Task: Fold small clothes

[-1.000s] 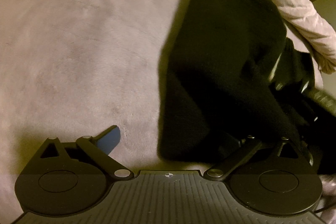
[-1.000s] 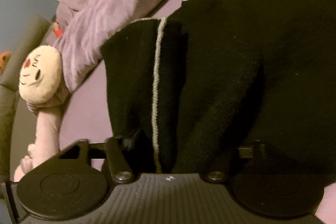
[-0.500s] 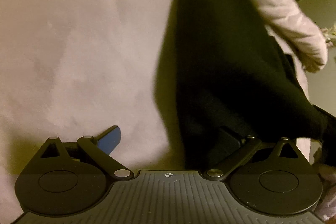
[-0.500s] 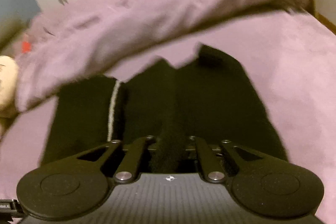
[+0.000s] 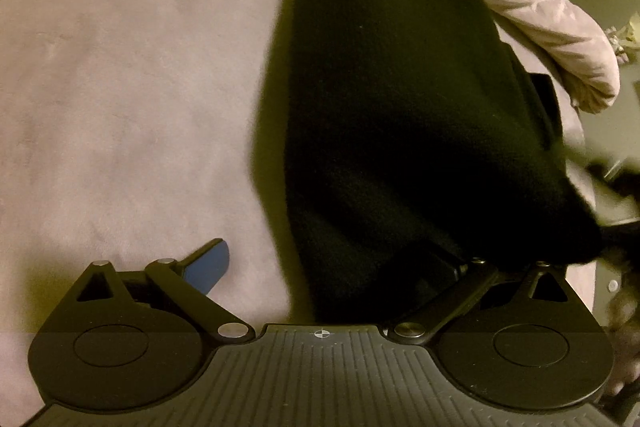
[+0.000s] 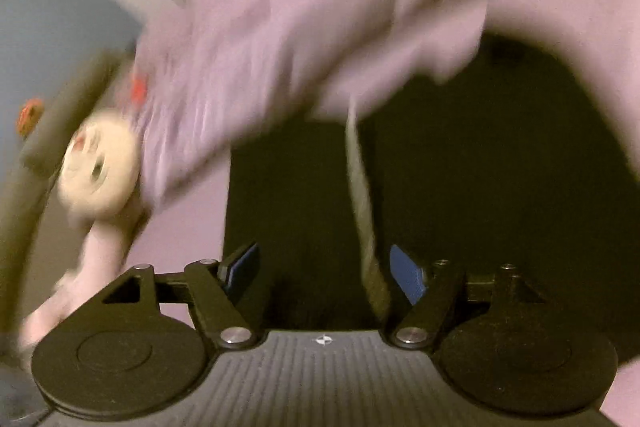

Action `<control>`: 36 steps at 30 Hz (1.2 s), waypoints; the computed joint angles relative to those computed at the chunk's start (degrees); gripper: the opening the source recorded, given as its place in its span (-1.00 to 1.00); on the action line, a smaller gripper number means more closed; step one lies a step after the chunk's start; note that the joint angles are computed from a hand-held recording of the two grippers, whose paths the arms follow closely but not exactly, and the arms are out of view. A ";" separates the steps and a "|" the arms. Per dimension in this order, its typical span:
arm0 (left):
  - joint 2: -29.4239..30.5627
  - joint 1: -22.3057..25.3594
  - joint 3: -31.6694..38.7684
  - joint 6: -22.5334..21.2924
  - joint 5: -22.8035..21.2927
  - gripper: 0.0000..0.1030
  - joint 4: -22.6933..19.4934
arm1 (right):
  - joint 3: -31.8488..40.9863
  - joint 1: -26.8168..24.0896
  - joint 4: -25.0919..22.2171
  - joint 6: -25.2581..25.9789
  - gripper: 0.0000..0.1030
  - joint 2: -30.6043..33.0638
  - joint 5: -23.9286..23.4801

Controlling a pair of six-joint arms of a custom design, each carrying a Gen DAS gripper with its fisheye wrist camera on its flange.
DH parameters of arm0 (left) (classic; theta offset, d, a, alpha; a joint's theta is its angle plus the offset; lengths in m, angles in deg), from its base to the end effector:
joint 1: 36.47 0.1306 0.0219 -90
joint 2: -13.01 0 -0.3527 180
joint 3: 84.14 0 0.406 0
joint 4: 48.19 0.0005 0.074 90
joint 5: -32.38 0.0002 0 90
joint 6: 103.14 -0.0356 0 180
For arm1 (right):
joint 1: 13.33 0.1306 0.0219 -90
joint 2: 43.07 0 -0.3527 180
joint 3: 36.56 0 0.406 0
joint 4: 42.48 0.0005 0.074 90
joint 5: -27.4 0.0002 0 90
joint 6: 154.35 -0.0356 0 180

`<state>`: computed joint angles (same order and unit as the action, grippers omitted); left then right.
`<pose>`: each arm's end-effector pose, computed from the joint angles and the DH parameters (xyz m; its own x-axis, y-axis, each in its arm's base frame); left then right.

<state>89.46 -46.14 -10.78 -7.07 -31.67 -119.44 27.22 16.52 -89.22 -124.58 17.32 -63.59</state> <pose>0.3651 -0.0785 0.3495 -0.9722 0.0692 -0.2239 0.1656 0.8788 -0.4475 0.2883 0.1656 0.3859 -0.7371 0.5777 -0.3508 0.2643 0.7241 0.6371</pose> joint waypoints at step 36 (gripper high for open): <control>1.10 -5.79 0.43 -0.38 1.00 0.96 1.73 | -3.76 -6.71 -1.07 6.68 0.75 -1.03 2.66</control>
<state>90.56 -51.93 -10.35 -7.44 -30.67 -117.71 23.46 9.81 -90.29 -117.90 16.29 -60.94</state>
